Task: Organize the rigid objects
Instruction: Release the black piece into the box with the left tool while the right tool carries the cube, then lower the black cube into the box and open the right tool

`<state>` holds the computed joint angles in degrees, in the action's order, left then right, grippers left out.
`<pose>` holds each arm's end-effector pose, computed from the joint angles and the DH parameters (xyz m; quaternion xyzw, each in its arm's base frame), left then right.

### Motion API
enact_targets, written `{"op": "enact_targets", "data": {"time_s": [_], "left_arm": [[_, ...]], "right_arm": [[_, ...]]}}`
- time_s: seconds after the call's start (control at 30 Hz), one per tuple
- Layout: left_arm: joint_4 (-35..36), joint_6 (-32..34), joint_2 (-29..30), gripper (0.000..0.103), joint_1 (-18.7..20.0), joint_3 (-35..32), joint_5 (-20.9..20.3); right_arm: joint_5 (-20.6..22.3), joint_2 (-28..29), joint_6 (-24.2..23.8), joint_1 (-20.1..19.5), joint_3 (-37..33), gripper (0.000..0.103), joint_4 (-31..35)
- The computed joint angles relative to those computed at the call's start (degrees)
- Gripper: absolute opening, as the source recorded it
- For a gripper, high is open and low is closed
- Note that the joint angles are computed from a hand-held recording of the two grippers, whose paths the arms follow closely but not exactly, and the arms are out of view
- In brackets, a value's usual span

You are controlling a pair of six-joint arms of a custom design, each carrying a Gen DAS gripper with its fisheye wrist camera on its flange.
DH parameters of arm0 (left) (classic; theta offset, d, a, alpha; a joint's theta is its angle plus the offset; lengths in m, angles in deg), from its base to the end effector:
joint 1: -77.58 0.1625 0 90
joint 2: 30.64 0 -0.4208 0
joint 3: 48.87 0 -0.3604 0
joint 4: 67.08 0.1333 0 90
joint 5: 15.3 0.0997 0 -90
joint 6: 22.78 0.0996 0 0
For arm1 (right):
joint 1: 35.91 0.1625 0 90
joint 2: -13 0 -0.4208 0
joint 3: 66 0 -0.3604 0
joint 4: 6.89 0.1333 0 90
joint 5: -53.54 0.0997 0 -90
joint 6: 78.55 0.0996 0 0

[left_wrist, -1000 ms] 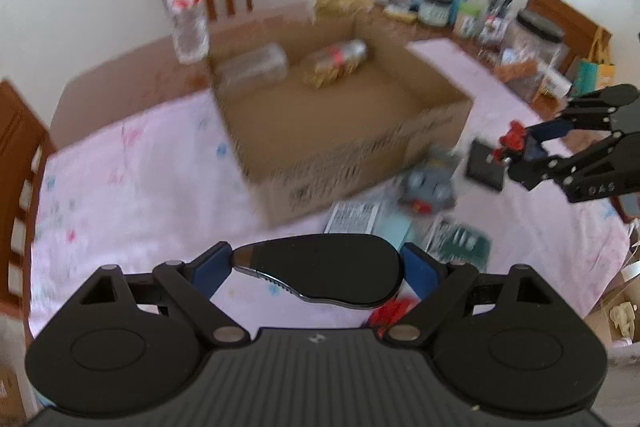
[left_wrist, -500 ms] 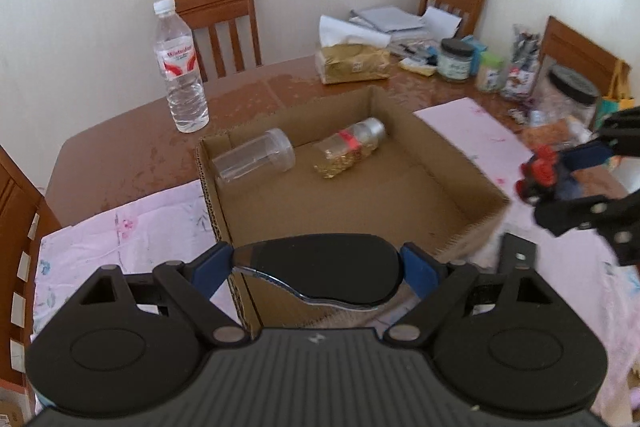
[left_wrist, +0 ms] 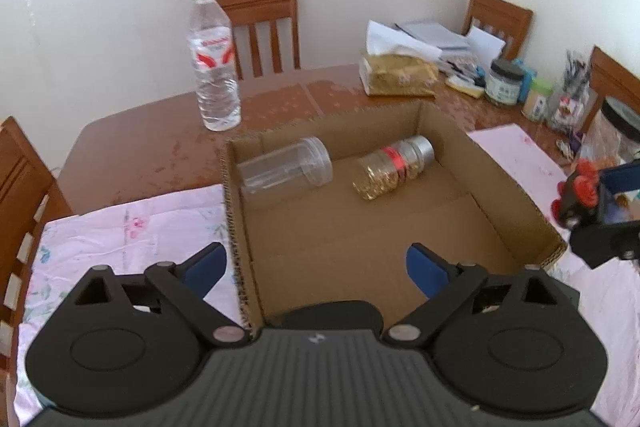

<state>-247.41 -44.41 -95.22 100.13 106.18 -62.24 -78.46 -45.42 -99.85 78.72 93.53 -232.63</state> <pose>-0.1788 -0.2922 0.1092 0.3625 0.8567 -0.2566 0.2624 0.1752 -0.2222 0.1631 0.2495 -0.8622 0.2877 0.3339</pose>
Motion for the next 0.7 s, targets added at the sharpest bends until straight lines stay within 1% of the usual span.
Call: {"op": "enact_targets", "data": {"time_s": [0.07,0.17,0.3,0.37,0.43,0.5,0.6,0.63,0.67,0.7], "left_arm": [[3.1,-3.0,-3.2,0.100,-2.1,1.2,1.5],[12.1,-9.1,-10.4,0.101,-5.6,3.0,3.4],[32.1,-20.9,-23.9,0.102,-11.5,4.6,4.7],[42.8,-25.9,-30.2,0.102,-13.5,4.4,3.9],[51.9,-30.0,-34.9,0.102,-15.3,4.1,2.9],[59.9,-33.8,-39.3,0.102,-17.5,4.0,1.8],[68.8,-38.4,-44.5,0.102,-20.4,3.9,-0.2],[69.5,-38.8,-44.9,0.102,-20.6,3.9,-0.4],[71.3,-39.8,-46.0,0.102,-21.3,3.8,-0.7],[72.3,-40.5,-46.4,0.102,-21.8,3.8,-0.9]], "right_arm": [[0.3,-0.3,-0.3,-0.4,-0.7,0.056,1.0],[0.4,-0.2,-1.1,-1.2,-2.0,0.056,2.1],[0.6,-0.1,-2.5,-2.8,-4.1,0.056,4.2],[1.0,-0.2,-2.5,-3.9,-5.3,0.056,5.3],[1.4,-0.3,-2.4,-4.9,-6.3,0.056,6.7],[1.3,0.0,-2.4,-5.4,-7.5,0.056,7.6],[0.2,1.3,-2.7,-5.6,-9.4,0.056,7.7],[-0.1,2.4,-3.4,-5.5,-9.9,0.059,6.1],[-0.4,3.2,-4.3,-5.5,-10.4,0.066,5.0],[-0.9,3.9,-4.7,-5.3,-10.8,0.083,4.2]]}}
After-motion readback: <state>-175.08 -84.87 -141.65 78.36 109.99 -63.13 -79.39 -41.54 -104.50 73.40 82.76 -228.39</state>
